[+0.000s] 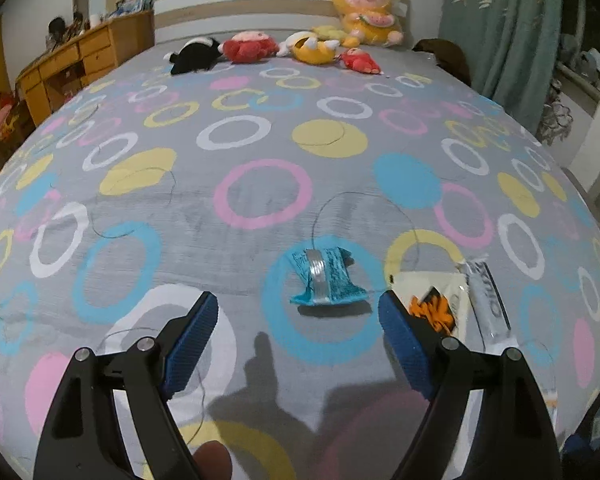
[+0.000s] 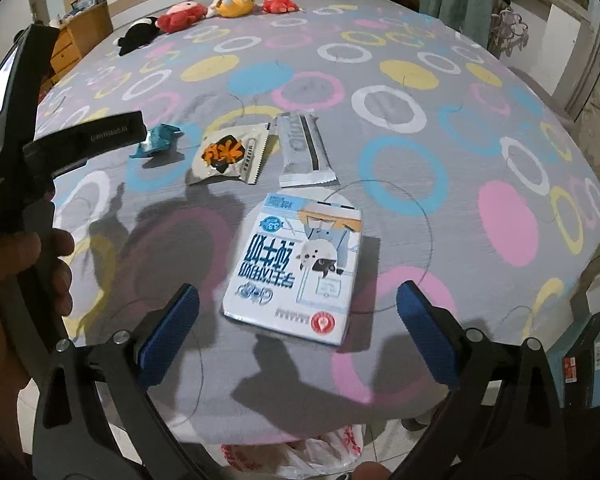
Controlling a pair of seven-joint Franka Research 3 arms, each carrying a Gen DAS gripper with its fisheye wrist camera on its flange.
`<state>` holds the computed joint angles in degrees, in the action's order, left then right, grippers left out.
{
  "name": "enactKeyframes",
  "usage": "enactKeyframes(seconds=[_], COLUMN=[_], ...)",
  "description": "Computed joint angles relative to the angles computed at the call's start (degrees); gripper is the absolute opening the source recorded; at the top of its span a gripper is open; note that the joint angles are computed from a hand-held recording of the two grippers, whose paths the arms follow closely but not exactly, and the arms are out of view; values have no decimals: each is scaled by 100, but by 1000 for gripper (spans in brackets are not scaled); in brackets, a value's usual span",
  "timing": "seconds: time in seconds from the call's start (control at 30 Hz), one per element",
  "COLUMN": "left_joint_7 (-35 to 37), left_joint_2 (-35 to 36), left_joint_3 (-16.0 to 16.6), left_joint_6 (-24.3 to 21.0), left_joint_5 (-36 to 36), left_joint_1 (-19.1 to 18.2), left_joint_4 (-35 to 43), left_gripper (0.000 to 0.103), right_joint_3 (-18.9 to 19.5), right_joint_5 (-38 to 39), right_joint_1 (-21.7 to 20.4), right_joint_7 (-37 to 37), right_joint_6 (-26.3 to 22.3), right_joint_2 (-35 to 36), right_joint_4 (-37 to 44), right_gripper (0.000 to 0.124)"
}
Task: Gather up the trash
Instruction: 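Grasp the blue snack wrapper with the left tool while the right tool grasps the milk carton, then carry the blue wrapper and milk carton down toward the bag bin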
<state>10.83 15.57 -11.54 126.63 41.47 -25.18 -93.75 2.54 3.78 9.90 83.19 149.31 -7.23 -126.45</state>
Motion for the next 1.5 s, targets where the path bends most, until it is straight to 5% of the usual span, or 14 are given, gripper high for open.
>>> enactKeyframes(seconds=[1.07,1.13,1.17,1.2,1.5], left_joint_7=[676,623,644,692,585], left_joint_2=[1165,1150,1134,1118,757], left_joint_3=[359,381,383,365,327], left_joint_6=[-593,-546,-507,-475,-227], left_joint_5=[-454,-382,-329,-344,-73], left_joint_1=[-86,-106,-116,-101,-162], left_joint_4=[1263,1223,1206,1196,835], left_gripper=[79,59,35,28,26], right_joint_3=[-88,-97,-103,-108,-112], right_joint_5=[-901,-876,-919,-954,-707], right_joint_1=[174,187,195,201,161], right_joint_7=[951,961,998,1046,815], right_joint_6=[-374,-343,-299,-266,-288], right_joint_2=[903,931,931,919,720], right_joint_4=[674,681,665,651,543], right_gripper=[96,82,69,67,63])
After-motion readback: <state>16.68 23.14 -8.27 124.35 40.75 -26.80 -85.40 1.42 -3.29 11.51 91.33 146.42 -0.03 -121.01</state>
